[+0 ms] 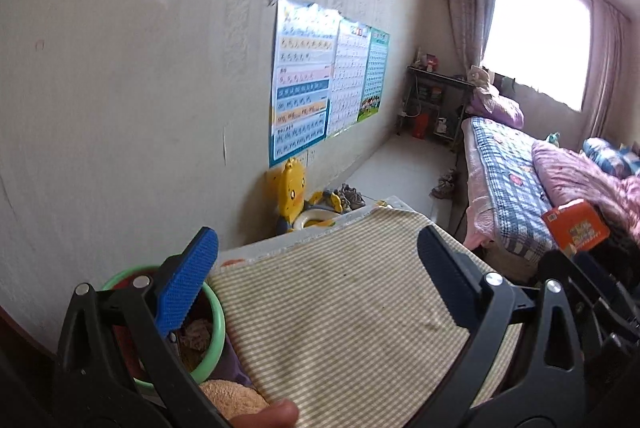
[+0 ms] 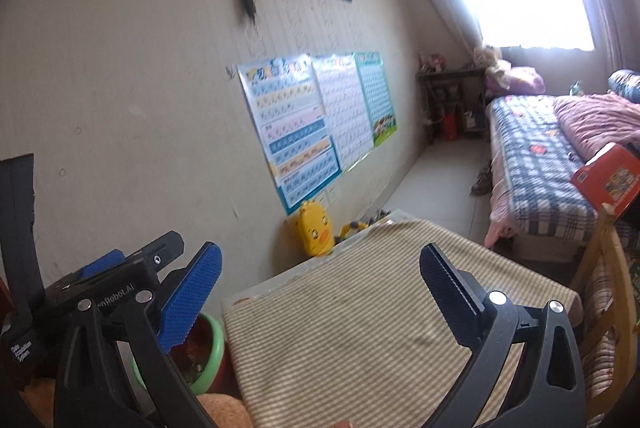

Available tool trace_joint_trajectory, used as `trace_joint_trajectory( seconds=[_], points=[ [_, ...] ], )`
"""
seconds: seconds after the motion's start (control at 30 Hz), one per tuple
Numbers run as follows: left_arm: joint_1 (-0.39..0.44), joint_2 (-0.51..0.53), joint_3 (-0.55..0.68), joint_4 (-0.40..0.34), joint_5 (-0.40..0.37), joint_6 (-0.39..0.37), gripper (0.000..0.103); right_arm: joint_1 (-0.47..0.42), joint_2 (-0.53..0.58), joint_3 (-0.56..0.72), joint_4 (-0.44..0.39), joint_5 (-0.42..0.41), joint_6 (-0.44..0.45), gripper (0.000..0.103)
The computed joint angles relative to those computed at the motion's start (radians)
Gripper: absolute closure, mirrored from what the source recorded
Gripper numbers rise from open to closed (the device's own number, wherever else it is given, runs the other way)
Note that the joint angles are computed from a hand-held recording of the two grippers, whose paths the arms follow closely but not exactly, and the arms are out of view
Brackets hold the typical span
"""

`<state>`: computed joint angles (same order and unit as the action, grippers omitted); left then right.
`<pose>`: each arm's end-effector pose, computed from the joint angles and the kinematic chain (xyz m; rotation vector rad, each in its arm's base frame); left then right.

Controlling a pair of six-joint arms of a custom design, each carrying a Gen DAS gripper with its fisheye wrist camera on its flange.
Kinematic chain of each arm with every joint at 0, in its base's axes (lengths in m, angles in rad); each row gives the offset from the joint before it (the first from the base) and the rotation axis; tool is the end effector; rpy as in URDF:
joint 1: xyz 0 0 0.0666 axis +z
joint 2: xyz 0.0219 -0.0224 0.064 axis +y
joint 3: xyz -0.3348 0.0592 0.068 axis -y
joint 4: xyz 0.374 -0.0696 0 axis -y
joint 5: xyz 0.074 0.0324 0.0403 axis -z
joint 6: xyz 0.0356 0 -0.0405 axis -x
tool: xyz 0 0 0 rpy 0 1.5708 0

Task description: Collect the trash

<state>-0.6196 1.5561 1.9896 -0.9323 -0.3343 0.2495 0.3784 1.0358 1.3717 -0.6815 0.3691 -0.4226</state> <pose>0.4289 -0.2921 0.5718 0.1740 2.0380 -0.1975 0.3428 0.1220 0.5401 0.2882 1.8748 0.1920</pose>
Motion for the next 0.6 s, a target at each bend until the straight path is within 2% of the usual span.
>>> trace_joint_trajectory(
  seconds=[0.13, 0.27, 0.6],
  points=[
    [-0.021, 0.008, 0.014, -0.01, -0.019, -0.016, 0.005, -0.028, -0.003, -0.004, -0.032, -0.01, -0.041, 0.007],
    [-0.032, 0.013, 0.023, -0.014, -0.04, -0.027, 0.005, -0.054, -0.027, -0.036, -0.011, -0.029, -0.085, 0.007],
    [-0.037, 0.023, 0.032, -0.036, -0.042, -0.037, 0.005, -0.052, -0.02, -0.031, -0.018, -0.007, -0.069, 0.007]
  ],
)
